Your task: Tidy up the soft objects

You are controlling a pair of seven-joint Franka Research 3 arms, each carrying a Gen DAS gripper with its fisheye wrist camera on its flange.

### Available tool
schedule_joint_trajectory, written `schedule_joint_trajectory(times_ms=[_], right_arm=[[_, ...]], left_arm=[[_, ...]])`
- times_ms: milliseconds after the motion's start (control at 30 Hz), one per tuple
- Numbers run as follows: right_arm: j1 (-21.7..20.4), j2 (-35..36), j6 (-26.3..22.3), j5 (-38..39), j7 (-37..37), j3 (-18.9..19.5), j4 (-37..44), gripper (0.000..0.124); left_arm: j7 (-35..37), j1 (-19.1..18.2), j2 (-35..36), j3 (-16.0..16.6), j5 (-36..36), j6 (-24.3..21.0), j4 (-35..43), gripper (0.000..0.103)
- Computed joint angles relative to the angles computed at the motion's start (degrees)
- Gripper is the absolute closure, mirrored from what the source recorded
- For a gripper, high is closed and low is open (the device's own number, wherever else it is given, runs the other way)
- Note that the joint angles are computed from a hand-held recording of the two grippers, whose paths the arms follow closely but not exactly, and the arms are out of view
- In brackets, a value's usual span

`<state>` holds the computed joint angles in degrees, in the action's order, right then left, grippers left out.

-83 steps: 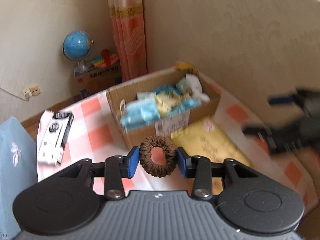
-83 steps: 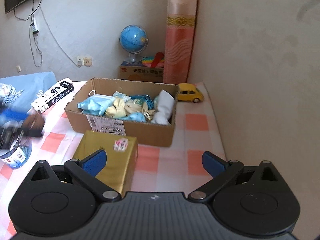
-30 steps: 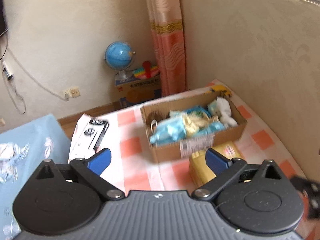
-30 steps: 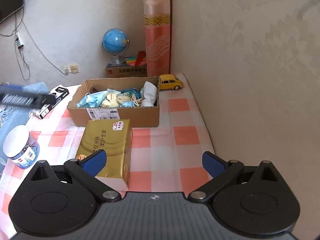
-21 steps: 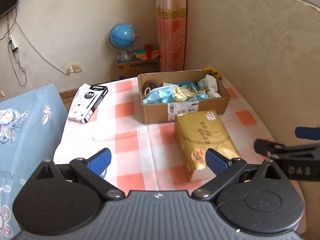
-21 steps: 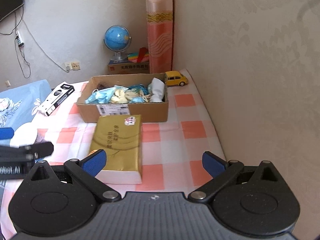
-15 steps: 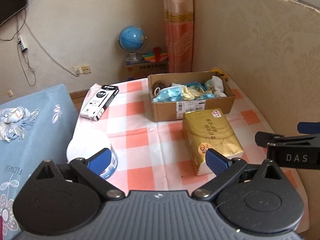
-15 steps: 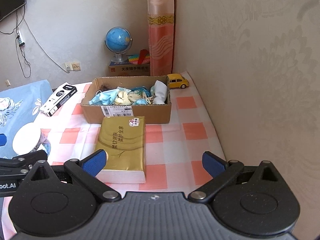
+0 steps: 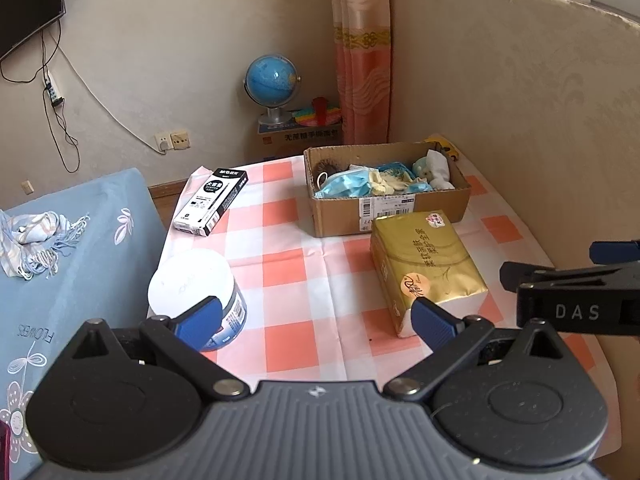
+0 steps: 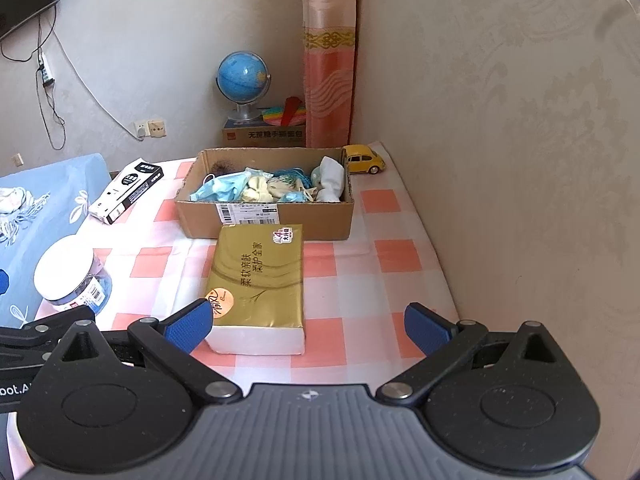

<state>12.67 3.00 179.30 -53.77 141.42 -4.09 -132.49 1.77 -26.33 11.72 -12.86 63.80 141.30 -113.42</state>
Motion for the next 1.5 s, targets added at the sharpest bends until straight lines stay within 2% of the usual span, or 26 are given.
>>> schedule_joint_trajectory(times_ms=[1500], right_arm=[[0.46, 0.09, 0.69, 2.58, -2.30, -0.52, -0.52, 0.021]], left_arm=[[0.12, -0.20, -0.10, -0.10, 0.12, -0.50, 0.37, 0.003]])
